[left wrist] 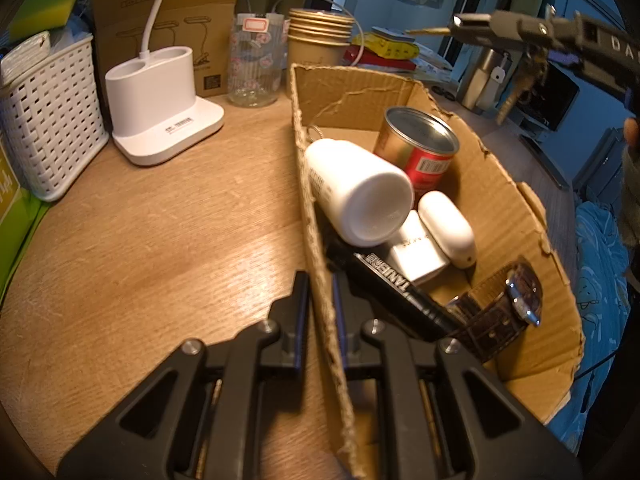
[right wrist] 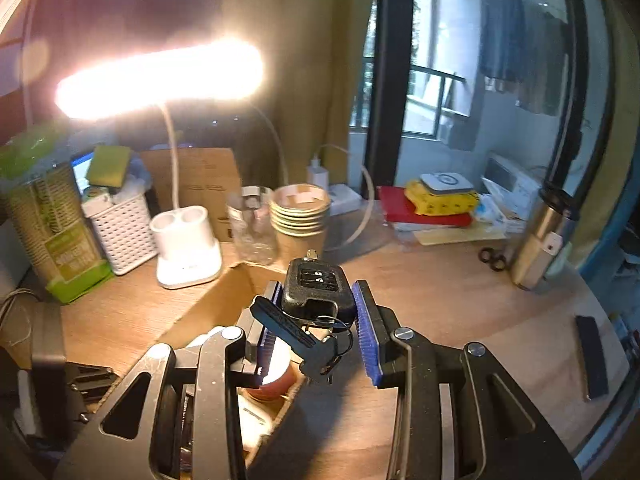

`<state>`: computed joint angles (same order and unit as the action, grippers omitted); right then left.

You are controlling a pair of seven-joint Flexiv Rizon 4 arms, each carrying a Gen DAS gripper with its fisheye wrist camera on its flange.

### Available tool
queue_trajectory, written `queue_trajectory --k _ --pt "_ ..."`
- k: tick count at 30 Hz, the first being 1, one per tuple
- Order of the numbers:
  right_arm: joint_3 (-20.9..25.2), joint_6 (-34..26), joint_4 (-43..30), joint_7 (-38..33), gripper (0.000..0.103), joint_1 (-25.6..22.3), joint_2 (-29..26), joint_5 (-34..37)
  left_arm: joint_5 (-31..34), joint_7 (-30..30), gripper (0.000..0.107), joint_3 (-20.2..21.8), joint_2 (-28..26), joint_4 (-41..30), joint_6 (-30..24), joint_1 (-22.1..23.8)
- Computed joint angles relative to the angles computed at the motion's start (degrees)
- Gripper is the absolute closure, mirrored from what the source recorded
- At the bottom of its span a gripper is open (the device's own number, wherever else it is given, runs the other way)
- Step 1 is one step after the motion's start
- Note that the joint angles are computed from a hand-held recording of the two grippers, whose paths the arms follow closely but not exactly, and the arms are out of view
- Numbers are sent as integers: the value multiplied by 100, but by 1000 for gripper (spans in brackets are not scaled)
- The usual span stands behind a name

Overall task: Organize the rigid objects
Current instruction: 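Lift the black car key over the box with the right gripper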

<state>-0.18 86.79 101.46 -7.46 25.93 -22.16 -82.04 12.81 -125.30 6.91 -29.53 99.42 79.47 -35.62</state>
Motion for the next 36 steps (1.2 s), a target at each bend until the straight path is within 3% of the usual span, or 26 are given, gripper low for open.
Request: queue_trajectory --k 4,10,18,23,31,36 --pt "50 105 -113 -428 65 91 -160 379 5 -2 95 -3 1 1 0 4" --pt "304 129 -254 -1631 65 202 -485 1625 9 -6 95 -6 1 1 1 6" --pt "1668 -242 -729 -3634 65 -398 -1127 3549 13 -15 95 -5 -2 -6 -4 0" --pt "1787 -471 -935 -4148 65 -428 -1273 4105 14 -13 95 -6 1 -1 -1 5" --pt "2504 -598 -1341 -5171 65 -808 -1700 5202 16 -13 95 -6 1 0 0 5" --pt "2437 -800 -1498 -5467 65 -707 -1759 5589 14 -17 95 -6 -1 2 4 4"
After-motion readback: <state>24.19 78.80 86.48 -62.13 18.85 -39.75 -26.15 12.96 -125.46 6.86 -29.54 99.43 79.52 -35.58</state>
